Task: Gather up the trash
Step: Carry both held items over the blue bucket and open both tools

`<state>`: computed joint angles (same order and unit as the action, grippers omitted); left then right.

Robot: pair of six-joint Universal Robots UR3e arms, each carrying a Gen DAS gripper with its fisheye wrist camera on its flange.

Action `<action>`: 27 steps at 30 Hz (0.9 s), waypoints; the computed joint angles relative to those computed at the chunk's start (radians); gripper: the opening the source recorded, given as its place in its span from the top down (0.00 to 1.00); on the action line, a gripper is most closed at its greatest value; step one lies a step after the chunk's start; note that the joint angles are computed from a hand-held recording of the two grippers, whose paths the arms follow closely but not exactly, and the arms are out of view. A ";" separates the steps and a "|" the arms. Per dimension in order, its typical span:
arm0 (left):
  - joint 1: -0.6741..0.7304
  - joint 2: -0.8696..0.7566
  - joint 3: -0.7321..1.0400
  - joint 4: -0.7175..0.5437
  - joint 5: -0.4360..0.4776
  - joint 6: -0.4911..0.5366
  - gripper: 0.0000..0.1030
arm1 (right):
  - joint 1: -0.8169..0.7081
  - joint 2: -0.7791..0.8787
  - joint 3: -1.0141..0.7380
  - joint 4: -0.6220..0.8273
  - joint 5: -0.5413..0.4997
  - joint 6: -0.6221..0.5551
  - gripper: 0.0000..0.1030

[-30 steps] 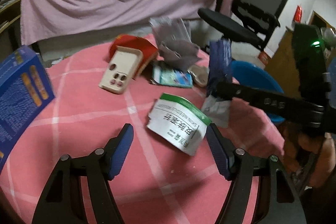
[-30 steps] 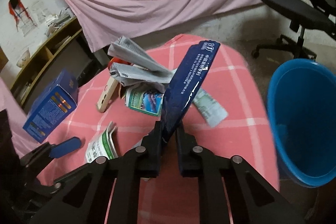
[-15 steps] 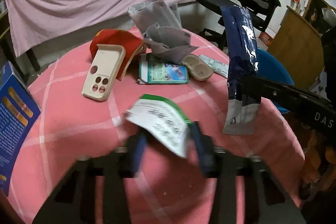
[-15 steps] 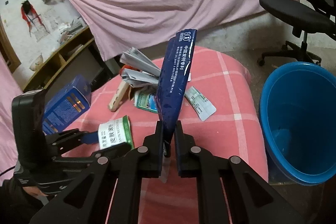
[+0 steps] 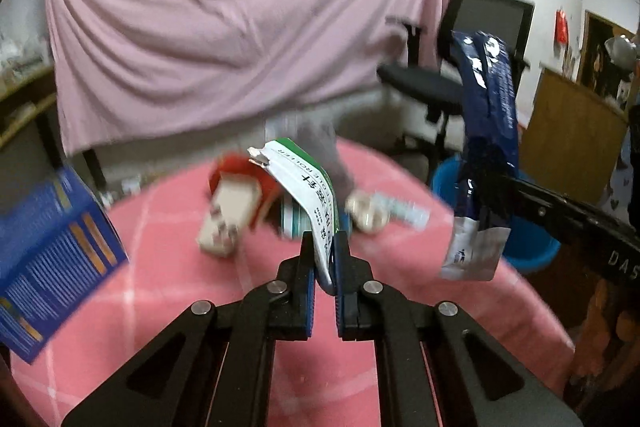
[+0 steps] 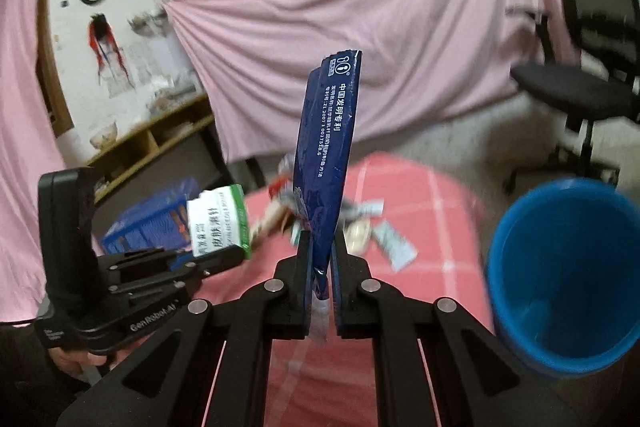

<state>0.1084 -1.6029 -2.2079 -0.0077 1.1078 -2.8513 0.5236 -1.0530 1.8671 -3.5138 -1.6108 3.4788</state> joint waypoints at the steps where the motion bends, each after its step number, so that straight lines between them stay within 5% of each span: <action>1: -0.018 -0.006 0.005 0.045 0.007 -0.023 0.94 | 0.014 0.002 0.011 -0.057 -0.043 -0.014 0.94; 8: -0.207 -0.137 0.167 0.327 0.050 -0.124 0.94 | 0.082 0.015 0.049 -0.401 -0.404 -0.174 0.94; 13: -0.378 -0.317 0.401 0.395 0.109 -0.142 0.94 | 0.041 0.002 0.110 -0.537 -0.540 -0.228 0.94; 19: -0.516 -0.522 0.724 0.247 0.151 -0.138 0.93 | -0.080 -0.070 0.275 -0.584 -0.534 -0.160 0.94; 27: -0.615 -0.718 1.145 -0.267 0.238 -0.161 0.93 | -0.329 -0.177 0.498 -0.451 -0.295 0.048 0.94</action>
<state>-0.5061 -2.3213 -1.0630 -0.2744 1.3460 -3.0125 0.1947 -1.2303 2.3650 -3.9645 -1.9058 3.5268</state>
